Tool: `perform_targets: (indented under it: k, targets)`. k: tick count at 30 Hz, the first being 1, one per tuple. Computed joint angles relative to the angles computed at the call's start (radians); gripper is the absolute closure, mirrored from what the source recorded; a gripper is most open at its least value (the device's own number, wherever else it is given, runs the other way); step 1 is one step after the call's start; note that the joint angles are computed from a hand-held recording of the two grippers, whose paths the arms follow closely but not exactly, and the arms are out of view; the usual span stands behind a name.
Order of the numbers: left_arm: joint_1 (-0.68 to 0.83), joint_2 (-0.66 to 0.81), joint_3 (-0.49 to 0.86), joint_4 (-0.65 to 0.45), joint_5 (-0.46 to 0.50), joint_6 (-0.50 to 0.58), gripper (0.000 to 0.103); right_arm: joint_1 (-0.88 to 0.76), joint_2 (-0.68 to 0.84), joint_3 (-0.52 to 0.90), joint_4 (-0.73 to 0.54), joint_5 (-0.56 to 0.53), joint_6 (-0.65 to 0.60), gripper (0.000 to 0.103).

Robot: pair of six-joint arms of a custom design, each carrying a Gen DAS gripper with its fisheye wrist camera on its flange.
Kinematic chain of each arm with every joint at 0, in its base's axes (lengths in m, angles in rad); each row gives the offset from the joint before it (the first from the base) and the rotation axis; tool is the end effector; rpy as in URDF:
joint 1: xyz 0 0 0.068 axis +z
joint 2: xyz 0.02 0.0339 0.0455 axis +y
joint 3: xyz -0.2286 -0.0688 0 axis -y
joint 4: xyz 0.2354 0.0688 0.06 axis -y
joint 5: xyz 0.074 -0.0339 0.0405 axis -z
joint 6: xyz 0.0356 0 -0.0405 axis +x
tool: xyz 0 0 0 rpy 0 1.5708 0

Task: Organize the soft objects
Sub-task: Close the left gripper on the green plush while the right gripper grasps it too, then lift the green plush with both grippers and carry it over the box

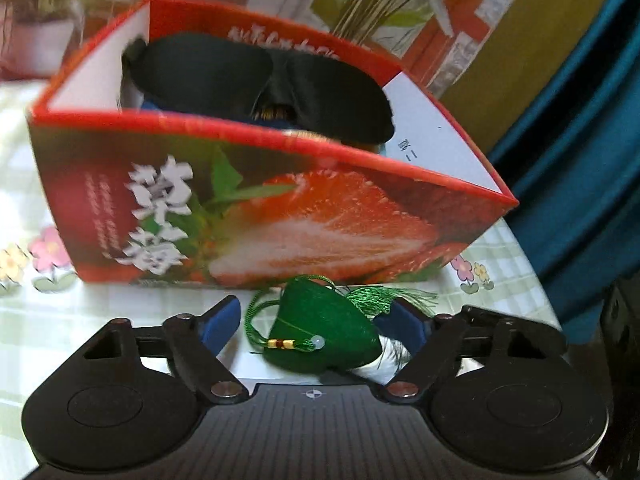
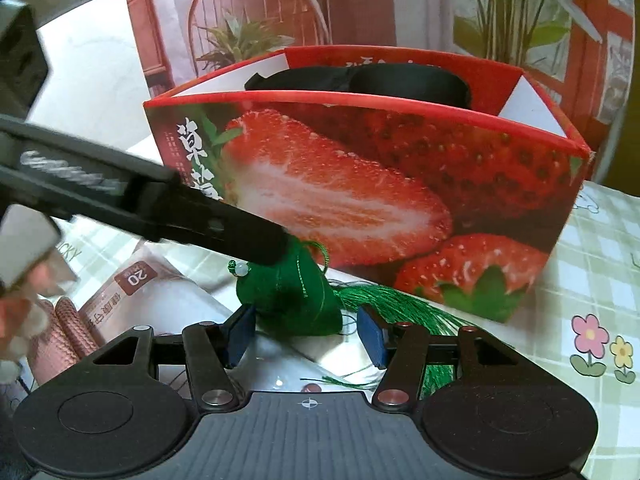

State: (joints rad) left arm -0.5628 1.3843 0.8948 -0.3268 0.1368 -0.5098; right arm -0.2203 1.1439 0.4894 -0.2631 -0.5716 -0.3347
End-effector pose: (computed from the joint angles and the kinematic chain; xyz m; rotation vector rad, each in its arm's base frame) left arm 0.2413 -0.1580 0.2008 0.1331 2.4799 -0.6488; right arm 0.2109 -0.0275 0.1433 -0.3651 2.3153 0.4427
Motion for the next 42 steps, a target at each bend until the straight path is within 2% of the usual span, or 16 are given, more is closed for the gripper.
perform_targets:
  k: [2,4,9,11,20,26,34,42]
  targets:
    - [0.012,0.017,-0.017,0.037,0.043,-0.022,0.039,0.022,0.007,-0.006,0.022,0.012,0.013,0.053]
    - [0.010,0.011,-0.040,0.061,0.058,-0.031,0.046,0.029,0.005,-0.007,0.021,0.010,0.024,0.058]
    - [0.006,-0.068,-0.104,0.099,0.046,-0.064,0.047,0.028,-0.033,-0.004,-0.009,-0.006,0.051,0.060]
    - [-0.016,-0.119,-0.133,0.105,0.015,-0.078,0.047,0.015,-0.078,-0.016,-0.025,-0.025,0.060,0.060]
    - [-0.086,-0.306,-0.171,0.057,-0.096,-0.045,0.047,-0.021,-0.279,-0.050,-0.117,-0.082,0.047,0.060]
    - [-0.067,-0.321,-0.074,0.024,-0.089,0.033,0.047,-0.041,-0.345,0.001,-0.139,-0.110,0.052,0.060]
    - [-0.026,-0.233,0.126,0.006,-0.049,0.106,0.046,-0.102,-0.284,0.159,-0.129,-0.171,0.059,0.060]
    - [0.005,-0.109,0.331,0.029,-0.014,0.164,0.046,-0.116,-0.171,0.310,-0.003,-0.177,0.131,0.060]
